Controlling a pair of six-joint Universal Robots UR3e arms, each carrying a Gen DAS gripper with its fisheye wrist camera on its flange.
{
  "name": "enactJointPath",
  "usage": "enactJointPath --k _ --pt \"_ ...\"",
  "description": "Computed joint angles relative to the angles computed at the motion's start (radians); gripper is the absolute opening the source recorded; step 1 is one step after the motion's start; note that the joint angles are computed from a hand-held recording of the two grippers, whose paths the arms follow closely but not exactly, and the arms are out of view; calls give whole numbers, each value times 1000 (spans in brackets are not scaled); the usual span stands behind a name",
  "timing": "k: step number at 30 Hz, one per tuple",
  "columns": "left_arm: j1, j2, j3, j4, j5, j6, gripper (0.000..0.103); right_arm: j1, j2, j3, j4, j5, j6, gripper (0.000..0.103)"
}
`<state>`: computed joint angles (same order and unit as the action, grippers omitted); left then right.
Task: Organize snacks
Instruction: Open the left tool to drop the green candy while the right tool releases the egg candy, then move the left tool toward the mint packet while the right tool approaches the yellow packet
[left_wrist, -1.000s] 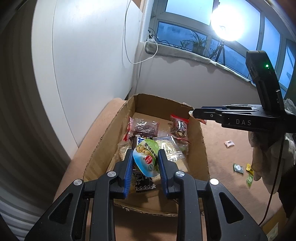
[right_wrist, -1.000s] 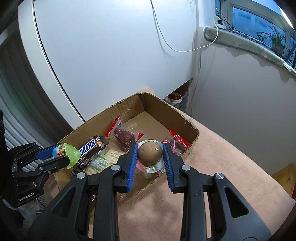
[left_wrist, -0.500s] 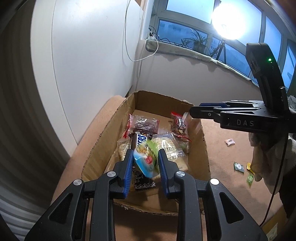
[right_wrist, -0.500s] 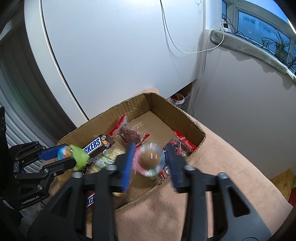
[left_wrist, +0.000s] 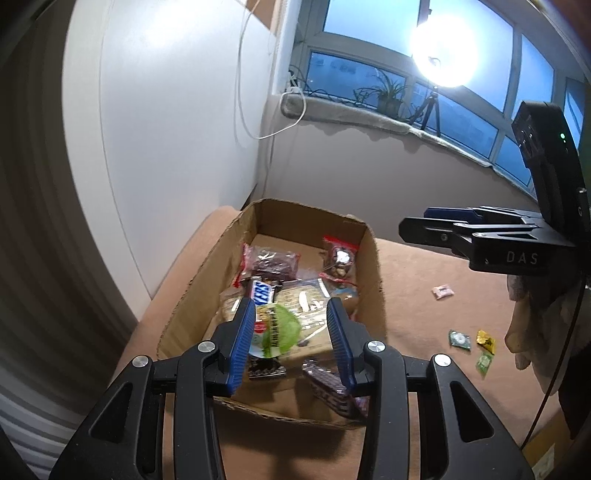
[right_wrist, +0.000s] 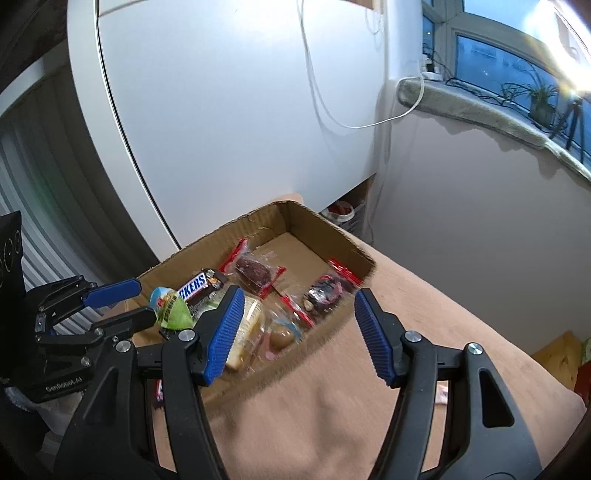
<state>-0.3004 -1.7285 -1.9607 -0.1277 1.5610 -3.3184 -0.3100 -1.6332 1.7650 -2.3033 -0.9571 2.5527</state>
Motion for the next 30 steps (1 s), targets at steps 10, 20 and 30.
enactJointPath --k 10,20,30 --pt "-93 -42 71 4 4 -21 39 -318 -271 154 235 118 -233 66" --pt "-210 -206 250 -37 -32 -33 39 -684 -404 220 532 143 -547 67" --pt "-305 -395 473 -165 -100 -12 39 -795 -367 311 558 63 -727 67"
